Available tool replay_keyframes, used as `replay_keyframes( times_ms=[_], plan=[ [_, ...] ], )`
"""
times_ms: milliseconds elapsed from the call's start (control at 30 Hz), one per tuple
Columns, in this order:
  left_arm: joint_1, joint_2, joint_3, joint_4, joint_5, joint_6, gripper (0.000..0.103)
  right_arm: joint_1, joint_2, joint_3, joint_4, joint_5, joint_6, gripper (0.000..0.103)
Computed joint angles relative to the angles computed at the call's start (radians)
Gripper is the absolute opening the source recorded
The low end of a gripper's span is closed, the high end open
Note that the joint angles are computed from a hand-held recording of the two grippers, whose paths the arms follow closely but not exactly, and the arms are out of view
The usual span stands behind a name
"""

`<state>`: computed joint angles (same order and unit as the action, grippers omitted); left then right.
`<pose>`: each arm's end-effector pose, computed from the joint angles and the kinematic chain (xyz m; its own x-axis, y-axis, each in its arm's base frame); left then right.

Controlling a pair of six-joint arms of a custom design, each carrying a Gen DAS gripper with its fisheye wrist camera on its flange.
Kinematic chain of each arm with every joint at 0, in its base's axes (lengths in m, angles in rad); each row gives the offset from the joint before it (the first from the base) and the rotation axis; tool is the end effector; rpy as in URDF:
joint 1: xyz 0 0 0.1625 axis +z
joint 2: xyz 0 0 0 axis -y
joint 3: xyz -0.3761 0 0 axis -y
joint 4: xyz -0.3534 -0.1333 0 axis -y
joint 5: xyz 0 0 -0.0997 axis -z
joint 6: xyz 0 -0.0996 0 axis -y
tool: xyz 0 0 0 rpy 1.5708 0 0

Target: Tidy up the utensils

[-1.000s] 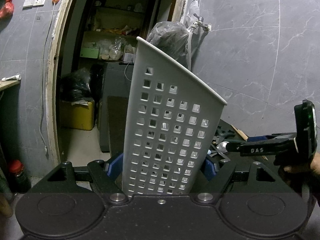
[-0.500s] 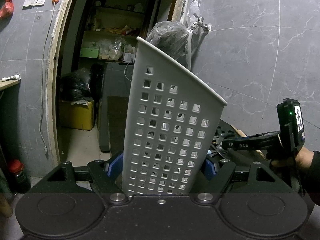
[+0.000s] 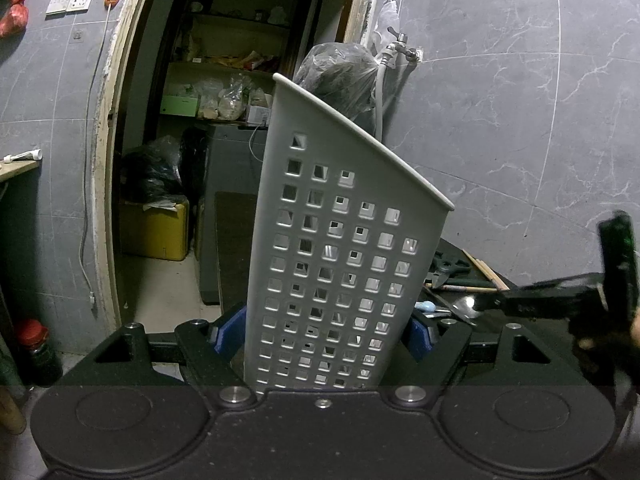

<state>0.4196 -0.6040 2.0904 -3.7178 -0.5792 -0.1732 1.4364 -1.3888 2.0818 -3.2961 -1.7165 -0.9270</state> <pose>-0.3241 -0.3818 0.0421 -0.8059 0.2309 -0.5452 0.5911 0.3670 -0.7183 0.0540 -0.4873 0.3417 -0.6335 -0.2528 0.7313 -0.7296 0.5099 -0.4557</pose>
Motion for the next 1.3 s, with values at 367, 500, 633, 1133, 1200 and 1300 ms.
replay_keyframes(
  times_ms=[367,500,633,1133,1200,1300],
  plan=[
    [-0.001,-0.001,-0.001,0.002,0.0,-0.002,0.08,-0.032,-0.19,0.167,0.022,0.008,-0.044,0.012],
    [0.0,-0.001,-0.001,0.002,0.0,-0.002,0.08,-0.047,-0.263,0.212,0.045,0.006,-0.037,0.012],
    [0.0,-0.001,0.0,0.002,0.0,-0.002,0.08,-0.066,-0.324,0.245,0.067,0.019,-0.026,0.012],
    [0.0,-0.001,0.001,0.001,0.0,-0.001,0.08,-0.161,-0.384,0.31,0.071,0.122,0.045,0.047],
    [-0.001,-0.002,0.0,0.003,0.0,-0.001,0.08,-0.165,-0.375,0.312,0.054,0.133,0.051,0.046],
    [0.0,-0.002,0.001,0.001,-0.001,-0.002,0.08,-0.174,-0.365,0.305,0.051,0.148,0.065,0.033]
  ],
)
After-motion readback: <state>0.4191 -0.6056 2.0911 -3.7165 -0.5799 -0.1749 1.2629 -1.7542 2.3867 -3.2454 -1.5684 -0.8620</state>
